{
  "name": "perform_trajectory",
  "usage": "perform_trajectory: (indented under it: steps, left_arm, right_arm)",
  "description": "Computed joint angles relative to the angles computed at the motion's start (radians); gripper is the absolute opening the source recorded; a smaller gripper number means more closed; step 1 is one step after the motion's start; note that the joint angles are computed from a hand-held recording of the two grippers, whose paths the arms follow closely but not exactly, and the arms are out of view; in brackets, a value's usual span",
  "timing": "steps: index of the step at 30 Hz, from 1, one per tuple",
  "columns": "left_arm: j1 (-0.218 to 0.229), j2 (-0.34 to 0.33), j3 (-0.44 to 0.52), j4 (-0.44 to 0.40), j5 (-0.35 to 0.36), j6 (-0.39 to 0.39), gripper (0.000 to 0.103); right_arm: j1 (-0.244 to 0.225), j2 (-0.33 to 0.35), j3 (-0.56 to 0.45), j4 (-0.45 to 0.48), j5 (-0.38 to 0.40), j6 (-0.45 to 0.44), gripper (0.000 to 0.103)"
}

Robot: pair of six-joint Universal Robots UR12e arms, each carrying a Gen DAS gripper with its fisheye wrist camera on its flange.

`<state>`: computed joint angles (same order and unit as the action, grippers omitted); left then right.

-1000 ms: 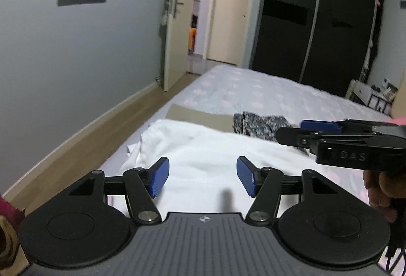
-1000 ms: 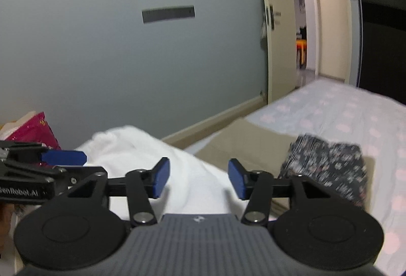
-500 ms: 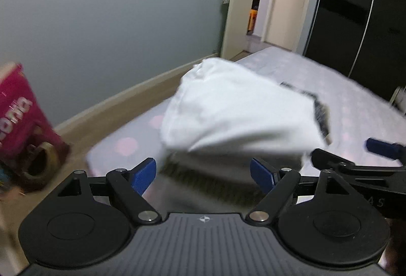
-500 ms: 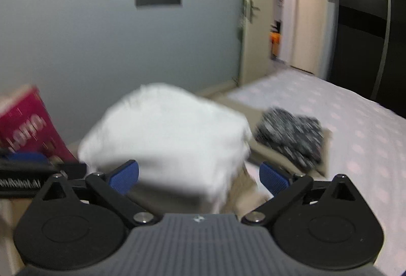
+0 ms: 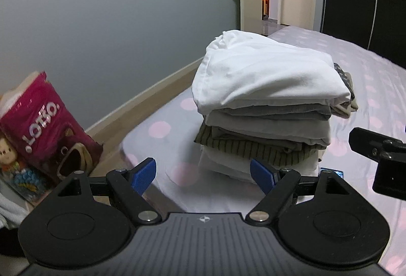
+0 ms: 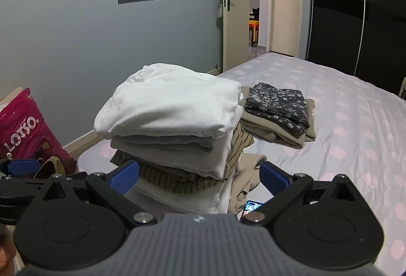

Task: Fold clothes
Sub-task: 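Lower the folded shirt onto the clothes stack and open both grippers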

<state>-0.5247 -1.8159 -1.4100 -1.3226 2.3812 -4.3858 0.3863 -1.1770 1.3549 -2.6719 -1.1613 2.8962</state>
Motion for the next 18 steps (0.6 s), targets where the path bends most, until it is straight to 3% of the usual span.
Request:
perform_trajectory:
  steps: [18]
  left_arm:
    - [-0.008,-0.004,-0.004,0.046,-0.001,0.031,0.081]
  right_arm:
    - [0.011,-0.005,0.007,-0.005,-0.037,0.004,0.102]
